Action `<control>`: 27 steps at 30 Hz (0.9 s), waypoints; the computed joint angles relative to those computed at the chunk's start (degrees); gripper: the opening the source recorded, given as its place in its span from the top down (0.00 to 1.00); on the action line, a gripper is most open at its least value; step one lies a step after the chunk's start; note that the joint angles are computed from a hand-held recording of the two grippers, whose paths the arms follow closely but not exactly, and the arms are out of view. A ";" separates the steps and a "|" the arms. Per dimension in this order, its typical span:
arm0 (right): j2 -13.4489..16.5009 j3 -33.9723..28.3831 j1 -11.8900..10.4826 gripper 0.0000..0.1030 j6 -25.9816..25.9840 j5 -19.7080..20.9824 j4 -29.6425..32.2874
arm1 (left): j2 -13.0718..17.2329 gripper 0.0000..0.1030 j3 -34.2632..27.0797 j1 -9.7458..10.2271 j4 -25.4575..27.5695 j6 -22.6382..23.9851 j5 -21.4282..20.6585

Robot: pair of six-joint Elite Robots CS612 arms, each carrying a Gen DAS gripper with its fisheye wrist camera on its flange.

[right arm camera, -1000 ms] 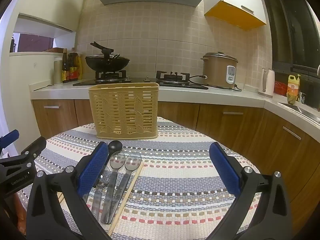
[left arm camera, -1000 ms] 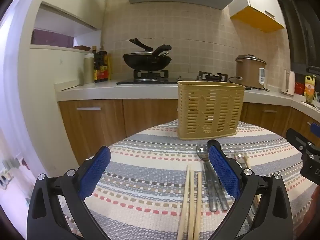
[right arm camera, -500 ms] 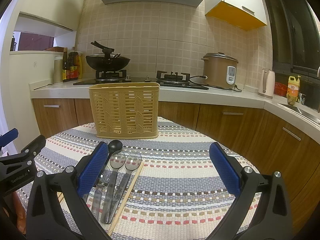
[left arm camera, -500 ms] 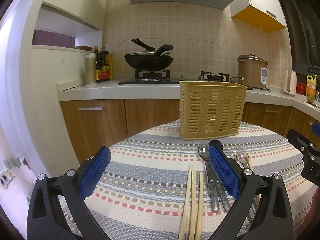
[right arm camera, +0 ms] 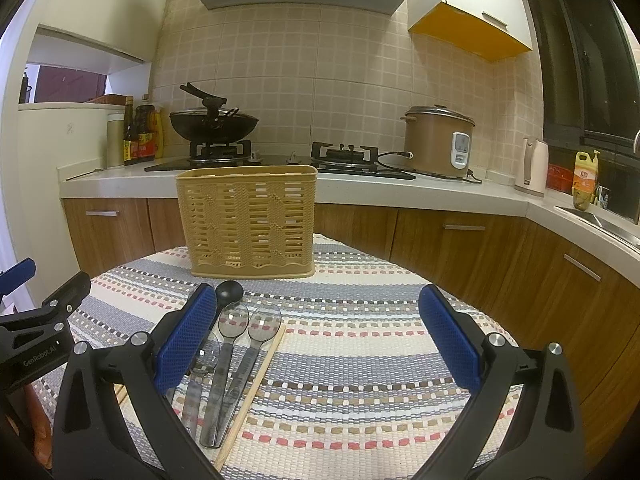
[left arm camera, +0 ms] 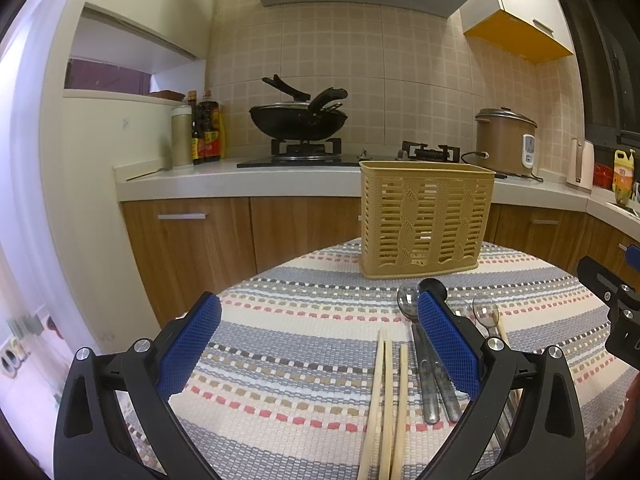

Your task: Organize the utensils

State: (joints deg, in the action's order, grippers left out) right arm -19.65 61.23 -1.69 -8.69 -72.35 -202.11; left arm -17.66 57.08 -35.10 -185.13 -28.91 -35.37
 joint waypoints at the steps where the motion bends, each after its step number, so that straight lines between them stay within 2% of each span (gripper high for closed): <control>1: -0.05 0.05 -0.01 0.06 0.05 -0.02 -0.08 | -0.02 0.07 0.02 0.03 0.04 -0.03 -0.12; 22: 0.05 -0.39 -0.02 0.06 0.34 0.29 1.73 | -0.31 0.07 0.44 0.36 1.35 -2.04 -1.14; 25: 0.14 -0.73 0.03 0.06 1.99 -1.11 3.21 | -0.60 0.07 1.00 0.59 0.77 -2.63 -2.55; 27: 0.57 -1.27 -0.12 0.06 4.87 -1.99 2.59 | -1.02 0.07 1.73 0.93 0.39 -3.21 -4.94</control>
